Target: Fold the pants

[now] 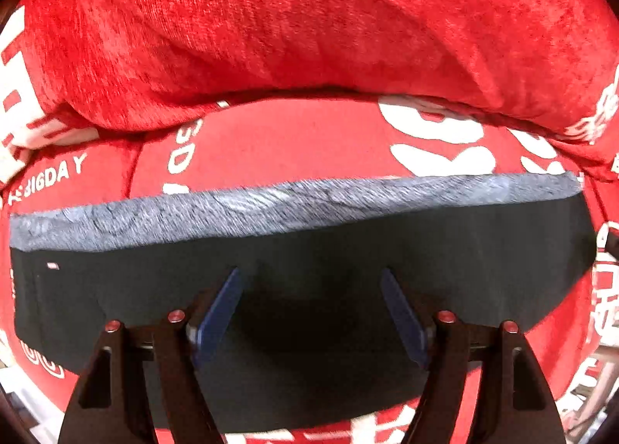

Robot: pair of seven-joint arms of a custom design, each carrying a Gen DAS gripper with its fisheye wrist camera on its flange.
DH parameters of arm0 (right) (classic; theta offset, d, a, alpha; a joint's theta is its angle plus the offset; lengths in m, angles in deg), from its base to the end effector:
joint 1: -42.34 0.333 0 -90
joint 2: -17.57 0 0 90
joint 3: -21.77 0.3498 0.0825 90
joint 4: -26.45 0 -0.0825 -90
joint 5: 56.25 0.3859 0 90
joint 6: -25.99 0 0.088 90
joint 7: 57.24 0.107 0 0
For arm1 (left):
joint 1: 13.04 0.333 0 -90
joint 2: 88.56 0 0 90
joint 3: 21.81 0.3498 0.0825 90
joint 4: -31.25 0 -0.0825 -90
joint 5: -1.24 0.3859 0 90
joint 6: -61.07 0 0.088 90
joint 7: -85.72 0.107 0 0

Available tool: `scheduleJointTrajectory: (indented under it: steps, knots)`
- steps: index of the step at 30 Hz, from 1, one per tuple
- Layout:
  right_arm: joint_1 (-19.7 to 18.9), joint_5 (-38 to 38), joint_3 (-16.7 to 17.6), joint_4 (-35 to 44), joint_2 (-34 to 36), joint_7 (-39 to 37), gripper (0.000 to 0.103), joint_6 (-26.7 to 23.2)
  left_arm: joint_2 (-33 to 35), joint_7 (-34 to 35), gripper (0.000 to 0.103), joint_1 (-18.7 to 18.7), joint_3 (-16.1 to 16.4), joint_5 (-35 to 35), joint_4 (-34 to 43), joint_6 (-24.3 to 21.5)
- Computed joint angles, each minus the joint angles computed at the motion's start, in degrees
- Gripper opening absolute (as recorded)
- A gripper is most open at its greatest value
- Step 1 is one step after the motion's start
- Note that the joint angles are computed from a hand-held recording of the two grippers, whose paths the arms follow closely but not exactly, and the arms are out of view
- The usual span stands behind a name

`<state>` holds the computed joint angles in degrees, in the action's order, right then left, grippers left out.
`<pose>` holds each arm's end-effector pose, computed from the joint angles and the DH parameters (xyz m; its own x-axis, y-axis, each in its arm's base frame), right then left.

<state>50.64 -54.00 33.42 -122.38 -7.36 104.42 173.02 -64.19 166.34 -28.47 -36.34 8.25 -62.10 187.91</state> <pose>0.3916 0.1458 0.4706 -0.7332 -0.5829 -0.3502 -0.5615 0.8095 -0.1717 0.6226 -0.3253 0.4272 -0.3850 -0.9226 0.0229 -0.9107 0.3758 -0.1717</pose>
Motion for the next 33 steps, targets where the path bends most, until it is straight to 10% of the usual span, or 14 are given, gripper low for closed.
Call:
scheduleJointTrajectory:
  steps: [5, 13, 22, 29, 33]
  knots:
    - [15.85, 5.65, -15.1, 12.25, 18.96, -20.04, 0.026, 5.43, 5.1, -5.02, 0.09, -2.22, 2.5, 5.68, 4.02, 0.59]
    - [14.23, -2.37, -16.32, 19.72, 27.52, -12.4, 0.024, 0.16, 13.19, -10.71, 0.091, -1.7, 5.74, 9.56, 15.79, -2.91]
    - [17.12, 1.3, -12.11, 21.51, 24.81, -15.05, 0.038, 1.06, -1.13, -1.65, 0.091, 8.12, 5.59, 8.47, -1.11, 2.25]
    - [23.41, 8.61, -9.67, 42.8, 39.97, -25.3, 0.042, -0.74, -7.05, 9.01, 0.091, 15.7, 8.43, 9.87, -12.39, 8.7]
    - [17.64, 6.97, 2.82, 62.81, 54.88, -30.57, 0.044, -2.44, -5.4, 13.45, 0.091, 20.24, 9.21, 6.49, -13.4, 9.66]
